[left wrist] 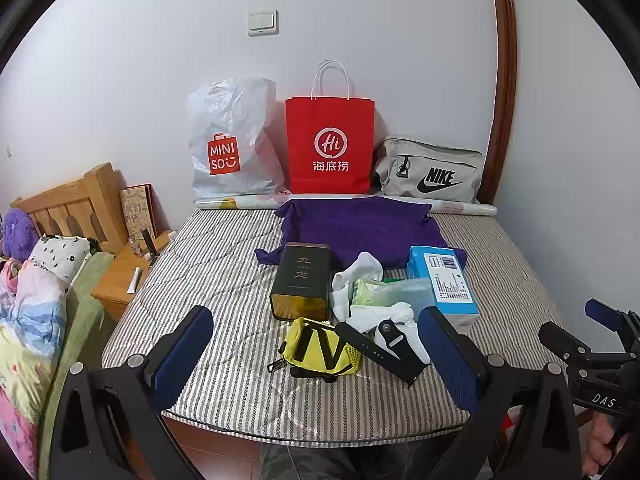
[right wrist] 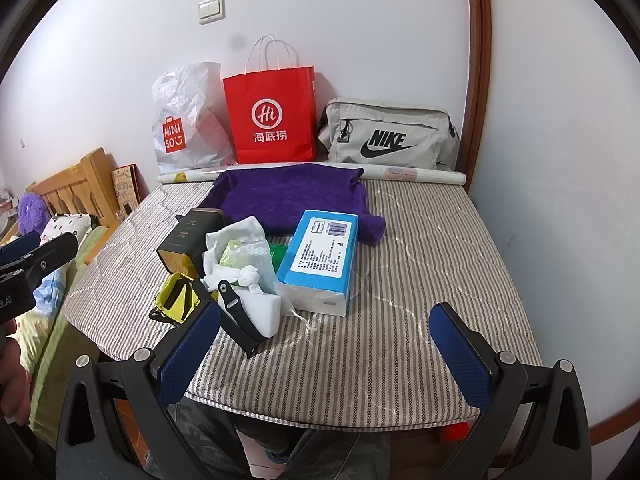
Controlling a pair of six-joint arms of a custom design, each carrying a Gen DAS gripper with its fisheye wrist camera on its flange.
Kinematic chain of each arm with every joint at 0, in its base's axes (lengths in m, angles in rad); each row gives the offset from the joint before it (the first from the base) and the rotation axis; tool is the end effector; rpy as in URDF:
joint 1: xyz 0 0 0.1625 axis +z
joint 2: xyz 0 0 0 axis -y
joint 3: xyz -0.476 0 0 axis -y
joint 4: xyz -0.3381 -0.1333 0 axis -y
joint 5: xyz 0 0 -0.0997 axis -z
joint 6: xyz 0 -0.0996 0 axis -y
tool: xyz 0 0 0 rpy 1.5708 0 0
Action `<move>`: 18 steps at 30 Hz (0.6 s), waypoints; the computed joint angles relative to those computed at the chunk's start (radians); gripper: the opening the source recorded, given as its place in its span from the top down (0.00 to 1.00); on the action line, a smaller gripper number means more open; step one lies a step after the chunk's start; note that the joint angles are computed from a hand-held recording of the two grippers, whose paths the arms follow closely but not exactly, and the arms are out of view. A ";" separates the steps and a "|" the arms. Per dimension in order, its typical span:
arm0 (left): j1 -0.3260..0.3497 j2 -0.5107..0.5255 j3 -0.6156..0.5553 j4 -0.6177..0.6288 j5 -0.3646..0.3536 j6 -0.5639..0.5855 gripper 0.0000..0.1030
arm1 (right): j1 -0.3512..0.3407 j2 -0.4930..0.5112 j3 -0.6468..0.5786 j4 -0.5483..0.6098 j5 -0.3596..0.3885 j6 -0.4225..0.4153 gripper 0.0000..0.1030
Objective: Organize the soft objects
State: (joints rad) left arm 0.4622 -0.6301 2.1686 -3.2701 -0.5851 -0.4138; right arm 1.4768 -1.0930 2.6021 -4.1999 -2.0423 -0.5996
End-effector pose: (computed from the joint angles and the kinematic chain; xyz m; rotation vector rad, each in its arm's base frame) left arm -0.3535 -0.4178 0.0667 0.7013 2.2343 -1.0032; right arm 0.0536 -0.3697 0.2988 0.2213 -2.1345 1.0780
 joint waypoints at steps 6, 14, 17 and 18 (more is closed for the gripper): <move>-0.001 0.004 0.001 -0.007 0.001 0.001 0.00 | 0.001 0.001 0.000 -0.003 -0.001 0.000 0.00; 0.001 0.004 0.000 -0.012 -0.003 0.009 0.00 | 0.001 0.004 0.003 -0.010 0.001 -0.002 0.00; 0.001 0.005 0.000 -0.012 -0.003 0.009 0.00 | 0.000 0.005 0.004 -0.014 0.003 -0.003 0.00; 0.001 0.005 -0.001 -0.011 -0.002 0.009 0.00 | 0.000 0.005 0.004 -0.014 0.003 -0.002 0.00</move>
State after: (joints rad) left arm 0.4630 -0.6251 2.1676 -3.2812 -0.5873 -0.4043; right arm 1.4771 -1.0884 2.6065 -4.2138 -2.0395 -0.6020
